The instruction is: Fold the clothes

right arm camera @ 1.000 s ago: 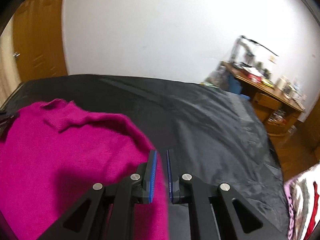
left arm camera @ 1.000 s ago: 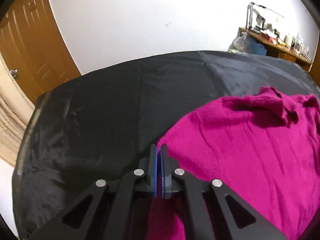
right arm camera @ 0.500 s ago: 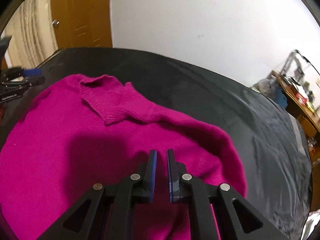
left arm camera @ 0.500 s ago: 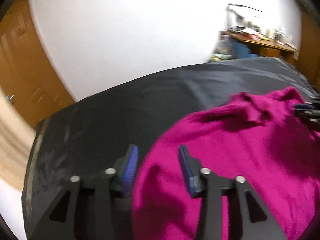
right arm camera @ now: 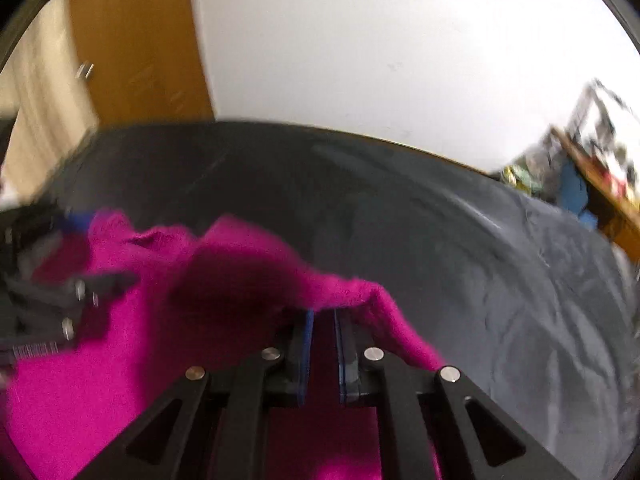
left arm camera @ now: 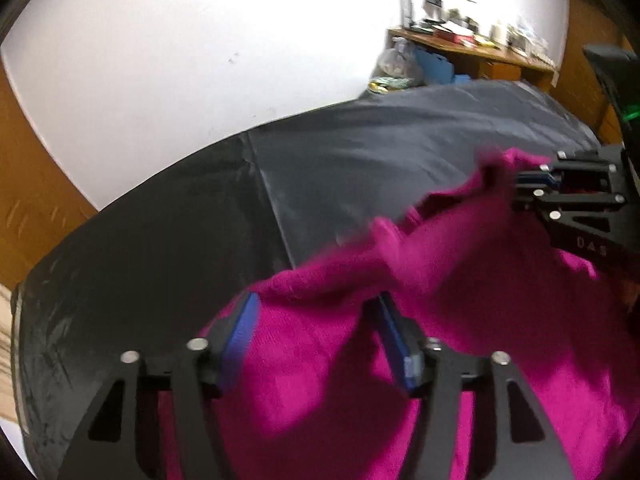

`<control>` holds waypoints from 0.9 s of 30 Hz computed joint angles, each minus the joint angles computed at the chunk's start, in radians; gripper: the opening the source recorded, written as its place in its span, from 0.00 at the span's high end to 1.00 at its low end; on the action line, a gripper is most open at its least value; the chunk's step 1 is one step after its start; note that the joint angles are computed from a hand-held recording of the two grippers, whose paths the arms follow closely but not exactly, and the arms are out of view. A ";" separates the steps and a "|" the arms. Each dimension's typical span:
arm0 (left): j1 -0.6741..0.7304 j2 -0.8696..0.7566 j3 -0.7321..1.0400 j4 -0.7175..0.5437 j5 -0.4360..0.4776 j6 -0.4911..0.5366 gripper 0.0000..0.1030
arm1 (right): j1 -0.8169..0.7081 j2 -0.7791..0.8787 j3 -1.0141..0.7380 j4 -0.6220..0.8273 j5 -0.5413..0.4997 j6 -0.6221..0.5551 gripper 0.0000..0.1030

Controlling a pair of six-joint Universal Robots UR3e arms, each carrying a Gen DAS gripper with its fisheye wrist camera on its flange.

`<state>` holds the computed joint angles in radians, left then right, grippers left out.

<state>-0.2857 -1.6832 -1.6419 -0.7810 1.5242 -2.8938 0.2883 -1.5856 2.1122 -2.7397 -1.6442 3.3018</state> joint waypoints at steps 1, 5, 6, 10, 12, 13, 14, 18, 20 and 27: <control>0.007 -0.025 0.031 -0.005 0.001 -0.019 0.30 | -0.028 0.015 0.000 -0.018 0.018 0.018 0.90; 0.042 -0.111 0.123 -0.033 -0.001 -0.069 0.29 | -0.047 0.058 0.008 -0.090 0.027 0.015 0.90; 0.048 -0.111 0.120 -0.028 -0.006 -0.068 0.26 | -0.028 0.071 0.000 -0.096 0.002 0.006 0.90; 0.052 -0.097 0.105 -0.028 -0.004 -0.072 0.24 | 0.005 0.082 -0.024 -0.070 -0.040 -0.012 0.90; 0.044 -0.066 0.096 -0.049 0.028 -0.069 0.23 | -0.021 0.029 -0.016 -0.026 0.008 -0.005 0.90; 0.037 -0.032 0.063 -0.045 0.036 -0.066 0.23 | -0.029 -0.019 0.004 -0.016 0.018 -0.008 0.90; 0.039 0.012 0.029 -0.051 0.029 -0.047 0.23 | -0.031 -0.066 0.024 -0.006 0.018 -0.011 0.90; 0.072 0.217 -0.106 -0.100 -0.006 0.047 0.23 | 0.041 -0.300 0.061 0.152 -0.081 -0.012 0.59; 0.107 0.340 -0.171 -0.148 -0.034 0.100 0.23 | 0.077 -0.447 0.096 0.247 -0.101 -0.003 0.20; 0.581 0.939 -0.309 -0.655 -0.307 0.450 0.23 | 0.523 -0.794 0.150 0.616 -0.425 0.362 0.20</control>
<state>0.2958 -0.7438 -1.9508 -1.4360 1.2171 -2.4442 0.8114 -2.3800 2.2617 -2.1232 -2.0693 3.6636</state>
